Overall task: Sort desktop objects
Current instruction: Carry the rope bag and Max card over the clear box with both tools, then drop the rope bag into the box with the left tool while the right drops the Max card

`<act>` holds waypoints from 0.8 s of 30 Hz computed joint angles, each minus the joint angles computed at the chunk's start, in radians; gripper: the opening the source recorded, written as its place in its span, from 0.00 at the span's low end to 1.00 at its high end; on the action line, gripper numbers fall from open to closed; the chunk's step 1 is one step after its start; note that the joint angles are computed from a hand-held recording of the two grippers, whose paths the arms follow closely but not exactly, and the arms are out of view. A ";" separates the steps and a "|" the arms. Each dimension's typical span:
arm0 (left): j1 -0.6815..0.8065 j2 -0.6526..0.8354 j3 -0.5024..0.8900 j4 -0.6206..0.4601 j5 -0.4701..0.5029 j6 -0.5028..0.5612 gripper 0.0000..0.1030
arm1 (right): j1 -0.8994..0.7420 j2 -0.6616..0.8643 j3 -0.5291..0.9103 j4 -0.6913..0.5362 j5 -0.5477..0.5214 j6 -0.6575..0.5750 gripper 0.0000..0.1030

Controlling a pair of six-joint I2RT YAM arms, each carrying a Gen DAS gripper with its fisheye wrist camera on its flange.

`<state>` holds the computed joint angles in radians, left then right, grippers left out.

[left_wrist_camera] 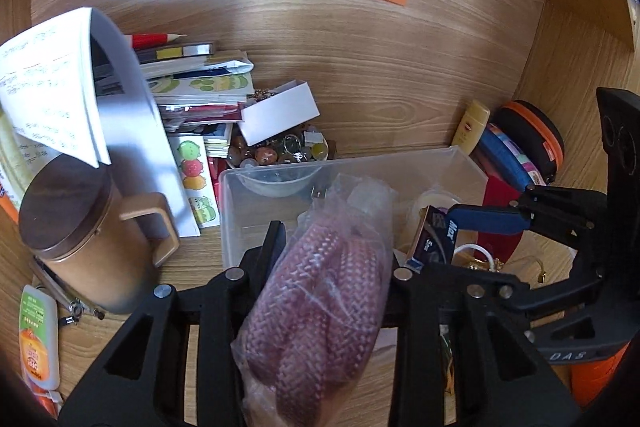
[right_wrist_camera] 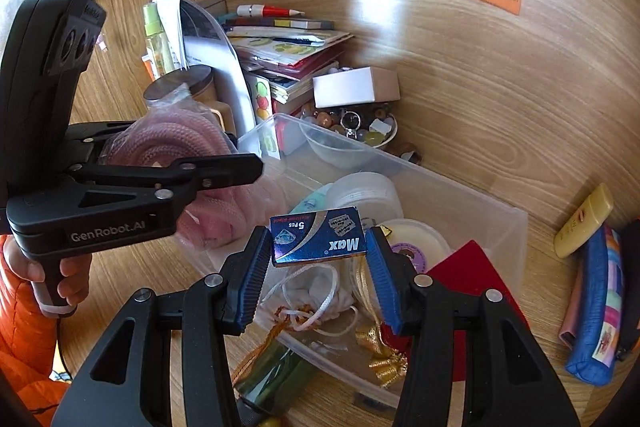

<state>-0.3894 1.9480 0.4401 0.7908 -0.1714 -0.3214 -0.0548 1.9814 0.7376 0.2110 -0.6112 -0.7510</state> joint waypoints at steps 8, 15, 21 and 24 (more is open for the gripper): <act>0.031 0.048 0.103 -0.083 0.045 0.001 0.33 | 0.019 0.061 0.039 0.011 0.029 0.018 0.44; 0.030 0.113 0.200 -0.167 0.037 -0.013 0.33 | 0.018 0.075 0.043 0.031 0.035 0.024 0.44; 0.021 0.115 0.211 -0.181 0.030 -0.019 0.45 | 0.021 0.075 0.030 0.070 0.046 0.031 0.44; 0.019 0.084 0.172 -0.135 0.028 -0.019 0.56 | 0.021 0.079 0.031 0.079 0.052 0.035 0.44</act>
